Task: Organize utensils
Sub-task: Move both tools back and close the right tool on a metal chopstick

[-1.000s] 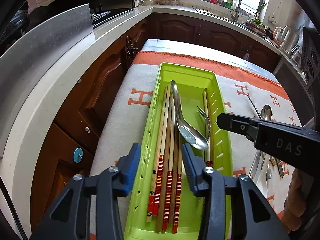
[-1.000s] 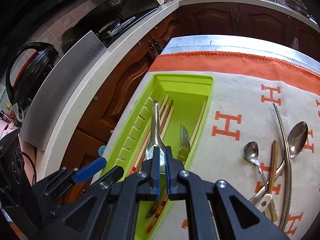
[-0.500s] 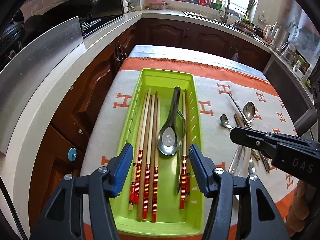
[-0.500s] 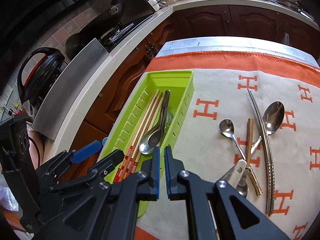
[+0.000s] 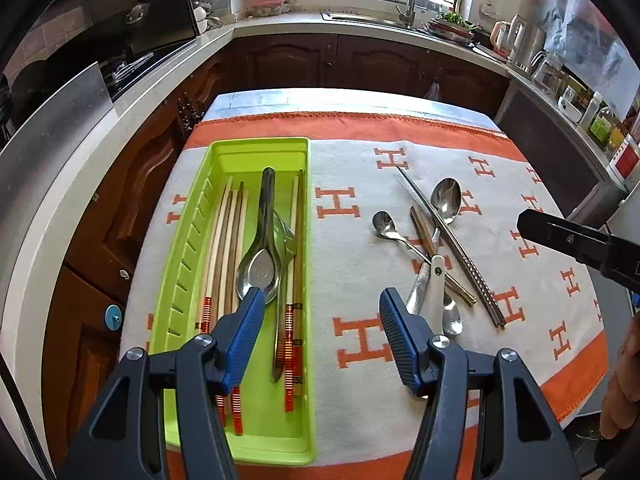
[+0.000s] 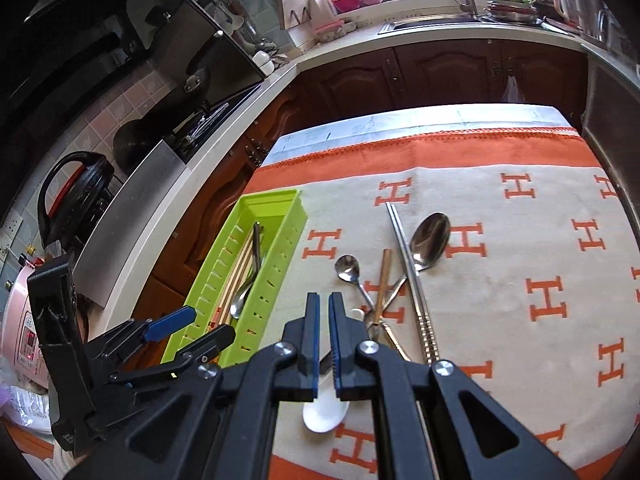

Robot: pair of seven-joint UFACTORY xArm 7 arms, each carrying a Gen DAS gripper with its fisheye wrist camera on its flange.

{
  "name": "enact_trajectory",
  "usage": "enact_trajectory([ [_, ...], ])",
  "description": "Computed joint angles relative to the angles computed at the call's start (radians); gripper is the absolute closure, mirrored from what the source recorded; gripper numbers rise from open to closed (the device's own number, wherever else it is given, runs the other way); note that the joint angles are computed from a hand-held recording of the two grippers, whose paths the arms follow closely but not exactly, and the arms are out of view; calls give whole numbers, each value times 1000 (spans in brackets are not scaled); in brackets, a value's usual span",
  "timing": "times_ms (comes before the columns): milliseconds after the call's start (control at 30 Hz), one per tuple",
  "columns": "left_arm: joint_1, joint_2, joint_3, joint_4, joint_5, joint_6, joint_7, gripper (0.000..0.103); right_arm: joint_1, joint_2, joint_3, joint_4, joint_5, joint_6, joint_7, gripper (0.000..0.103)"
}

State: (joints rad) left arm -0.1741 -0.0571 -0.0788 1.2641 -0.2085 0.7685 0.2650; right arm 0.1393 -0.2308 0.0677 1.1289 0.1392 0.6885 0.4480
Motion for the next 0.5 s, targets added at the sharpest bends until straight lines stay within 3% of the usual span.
enact_trajectory([
  [333, -36, 60, -30, 67, 10, 52, -26, 45, -41, -75, -49, -119, 23, -23, -18, 97],
  [500, -50, 113, -44, 123, -68, 90, 9, 45, -35, -60, -81, -150, 98, -26, -96, 97],
])
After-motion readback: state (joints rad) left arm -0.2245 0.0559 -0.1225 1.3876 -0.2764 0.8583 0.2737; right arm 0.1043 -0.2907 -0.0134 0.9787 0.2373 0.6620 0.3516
